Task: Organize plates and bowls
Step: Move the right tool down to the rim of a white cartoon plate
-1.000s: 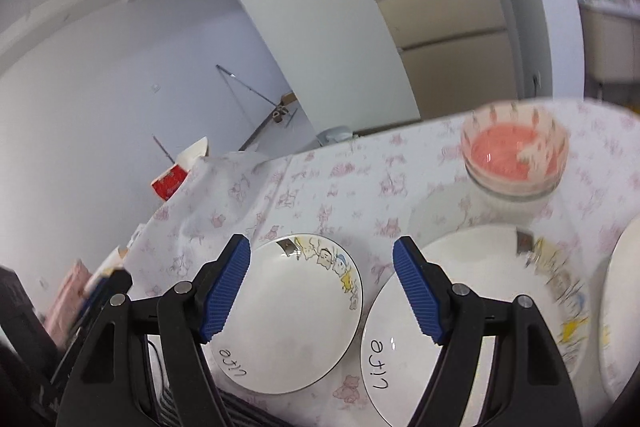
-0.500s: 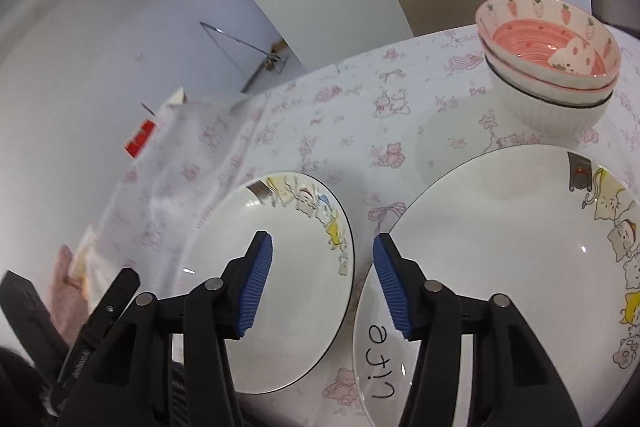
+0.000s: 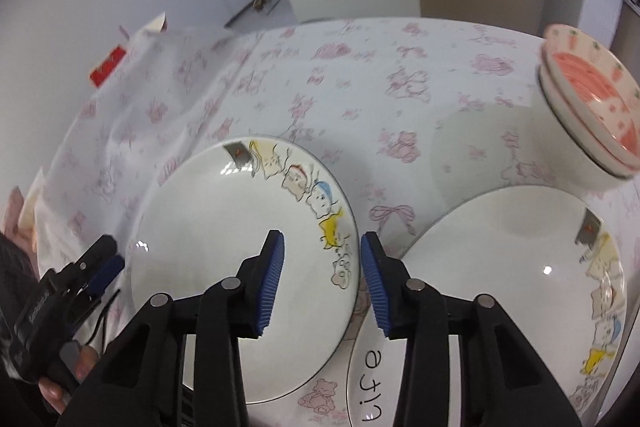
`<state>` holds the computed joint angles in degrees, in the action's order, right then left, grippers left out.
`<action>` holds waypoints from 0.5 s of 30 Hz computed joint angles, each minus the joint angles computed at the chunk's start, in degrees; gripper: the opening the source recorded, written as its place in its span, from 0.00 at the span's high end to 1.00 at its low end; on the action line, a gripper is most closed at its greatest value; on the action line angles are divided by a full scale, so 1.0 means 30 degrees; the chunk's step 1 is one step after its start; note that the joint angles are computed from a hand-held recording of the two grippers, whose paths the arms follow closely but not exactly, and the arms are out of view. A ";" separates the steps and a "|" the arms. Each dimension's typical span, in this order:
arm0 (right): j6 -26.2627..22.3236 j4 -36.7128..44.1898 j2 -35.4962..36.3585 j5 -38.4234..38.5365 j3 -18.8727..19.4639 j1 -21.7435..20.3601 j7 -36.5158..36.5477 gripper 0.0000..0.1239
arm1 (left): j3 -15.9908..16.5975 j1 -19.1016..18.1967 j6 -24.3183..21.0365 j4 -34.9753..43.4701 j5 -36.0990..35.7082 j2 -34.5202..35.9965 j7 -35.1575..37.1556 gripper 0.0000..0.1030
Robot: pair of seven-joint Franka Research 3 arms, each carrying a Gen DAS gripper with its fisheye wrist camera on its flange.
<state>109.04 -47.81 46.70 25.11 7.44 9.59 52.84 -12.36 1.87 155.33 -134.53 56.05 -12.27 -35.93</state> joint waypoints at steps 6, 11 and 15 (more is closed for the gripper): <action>0.1775 -0.2284 -0.0940 0.0061 -0.0108 0.0195 -0.0026 0.73 | 0.0504 -0.0837 -0.1150 0.0683 -0.3720 0.0918 0.3508 0.64; 0.3043 -0.3561 -0.1450 0.0470 0.0066 0.0083 -0.0617 0.76 | 0.0775 -0.0671 0.0596 0.0350 -0.3952 0.1135 0.4110 0.76; 0.3591 -0.3957 -0.1547 0.0398 0.0067 0.0139 -0.1253 0.82 | 0.0670 -0.0617 0.0642 0.0639 -0.4184 0.1440 0.4734 0.79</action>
